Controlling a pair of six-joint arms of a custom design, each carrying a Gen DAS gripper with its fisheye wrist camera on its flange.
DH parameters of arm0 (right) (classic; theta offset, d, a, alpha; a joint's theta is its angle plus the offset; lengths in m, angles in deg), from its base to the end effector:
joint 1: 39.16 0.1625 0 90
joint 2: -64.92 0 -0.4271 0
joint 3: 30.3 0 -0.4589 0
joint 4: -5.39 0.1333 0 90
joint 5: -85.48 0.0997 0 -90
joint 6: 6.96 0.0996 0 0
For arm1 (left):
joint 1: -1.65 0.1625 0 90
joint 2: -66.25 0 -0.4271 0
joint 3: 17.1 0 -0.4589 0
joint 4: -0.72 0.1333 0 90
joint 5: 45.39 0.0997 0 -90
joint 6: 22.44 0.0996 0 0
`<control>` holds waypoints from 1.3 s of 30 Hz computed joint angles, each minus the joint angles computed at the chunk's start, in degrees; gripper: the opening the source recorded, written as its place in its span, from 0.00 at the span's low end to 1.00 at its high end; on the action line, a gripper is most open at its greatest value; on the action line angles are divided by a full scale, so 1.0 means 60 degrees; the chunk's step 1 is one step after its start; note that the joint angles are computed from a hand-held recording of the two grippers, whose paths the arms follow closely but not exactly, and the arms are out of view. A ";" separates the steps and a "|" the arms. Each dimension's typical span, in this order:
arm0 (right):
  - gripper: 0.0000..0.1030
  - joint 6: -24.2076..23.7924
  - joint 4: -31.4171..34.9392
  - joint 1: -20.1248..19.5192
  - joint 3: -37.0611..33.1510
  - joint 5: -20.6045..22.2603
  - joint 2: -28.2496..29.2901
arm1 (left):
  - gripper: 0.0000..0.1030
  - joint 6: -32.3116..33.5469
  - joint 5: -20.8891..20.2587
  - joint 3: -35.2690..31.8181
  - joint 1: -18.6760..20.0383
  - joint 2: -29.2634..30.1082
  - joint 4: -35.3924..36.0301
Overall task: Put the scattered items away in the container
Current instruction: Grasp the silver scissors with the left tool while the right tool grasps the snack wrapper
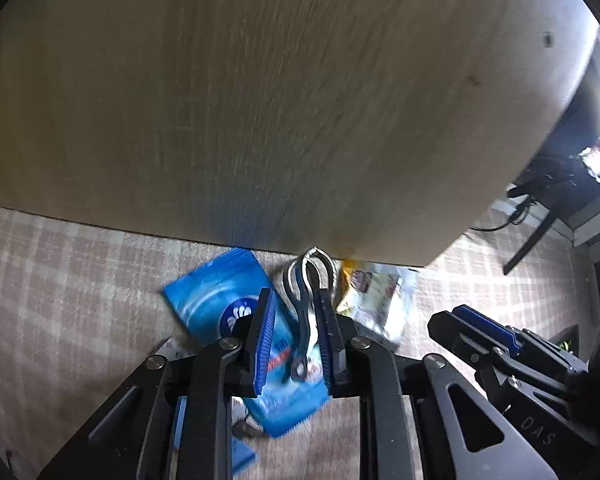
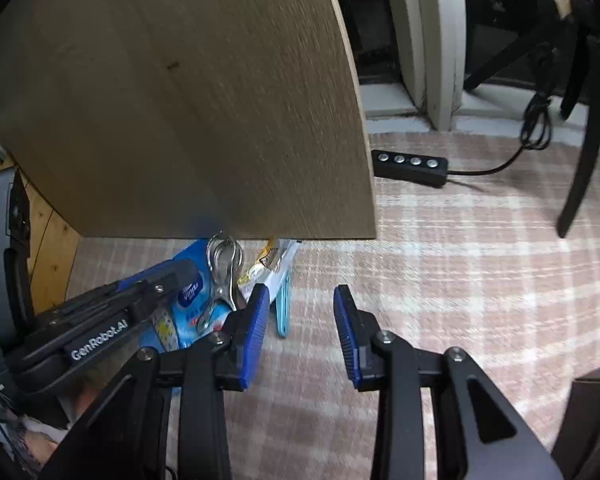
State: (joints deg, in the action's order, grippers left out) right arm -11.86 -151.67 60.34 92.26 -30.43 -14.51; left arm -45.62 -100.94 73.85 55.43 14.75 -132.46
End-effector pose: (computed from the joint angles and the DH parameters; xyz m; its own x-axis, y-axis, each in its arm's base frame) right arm 0.1778 -0.5185 0.2272 -0.9002 -0.0507 0.4326 -0.2286 0.9005 -0.3700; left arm -0.2754 -0.6970 0.1297 -0.8636 0.1037 -0.4933 0.2716 0.9202 -0.2820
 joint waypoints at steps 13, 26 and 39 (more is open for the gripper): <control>0.10 0.0157 0.0103 -0.0389 -0.0454 0.0598 0.0681 | 0.03 0.0104 0.0204 -0.0352 0.0132 0.0651 -0.0079; 0.03 0.0022 0.0209 -0.0366 -0.0145 0.1086 0.0171 | 0.03 -0.0091 0.0366 0.0400 -0.0041 0.0067 -0.0522; 0.08 0.0238 0.0140 -0.0371 -0.0739 0.1239 0.1192 | 0.03 -0.0386 0.0367 0.0764 -0.0065 -0.0068 -0.0716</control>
State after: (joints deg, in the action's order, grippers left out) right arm -10.43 -150.83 58.12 87.82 -22.99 -7.36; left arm -47.94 -98.74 78.43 55.04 14.34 -136.76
